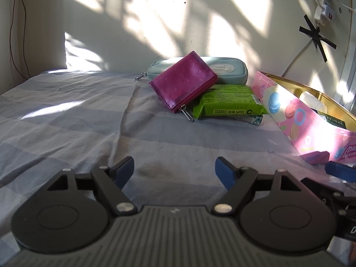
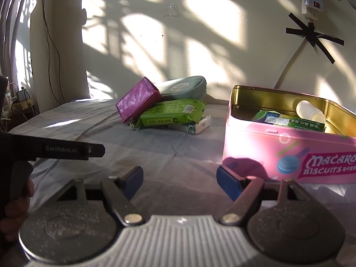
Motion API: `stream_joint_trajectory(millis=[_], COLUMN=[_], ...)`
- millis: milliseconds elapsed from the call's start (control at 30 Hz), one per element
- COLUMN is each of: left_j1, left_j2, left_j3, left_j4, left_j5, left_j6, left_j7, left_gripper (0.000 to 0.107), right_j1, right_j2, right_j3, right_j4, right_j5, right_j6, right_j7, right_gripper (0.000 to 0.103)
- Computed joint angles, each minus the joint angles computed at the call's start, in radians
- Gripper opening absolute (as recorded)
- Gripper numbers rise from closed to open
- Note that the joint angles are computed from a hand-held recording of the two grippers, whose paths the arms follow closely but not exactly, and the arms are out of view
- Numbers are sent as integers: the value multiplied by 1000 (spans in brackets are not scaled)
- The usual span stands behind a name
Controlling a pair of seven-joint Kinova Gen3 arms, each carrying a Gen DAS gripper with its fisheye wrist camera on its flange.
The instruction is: Organize objects
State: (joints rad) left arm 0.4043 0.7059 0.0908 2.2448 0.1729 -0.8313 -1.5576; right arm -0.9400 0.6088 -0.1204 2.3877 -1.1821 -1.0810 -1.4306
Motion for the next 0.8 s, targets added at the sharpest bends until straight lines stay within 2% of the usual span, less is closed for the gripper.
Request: stream_joint_trajectory(millis=[500,800], left_j1=[-16,-29], left_j2=[1,0], left_j3=[4,9], left_j4=[2,0], left_j5=[-21,-19], left_j6=[0,3], left_j7=[22,54], left_gripper=[85,86], right_j1=[3,17], right_j2=[-3,-7], right_j3=[-1,15], right_j4=[-2,-5], right_j5=[1,49], right_j6=[9,20], right_j7=[7,16], right_gripper=[75,75])
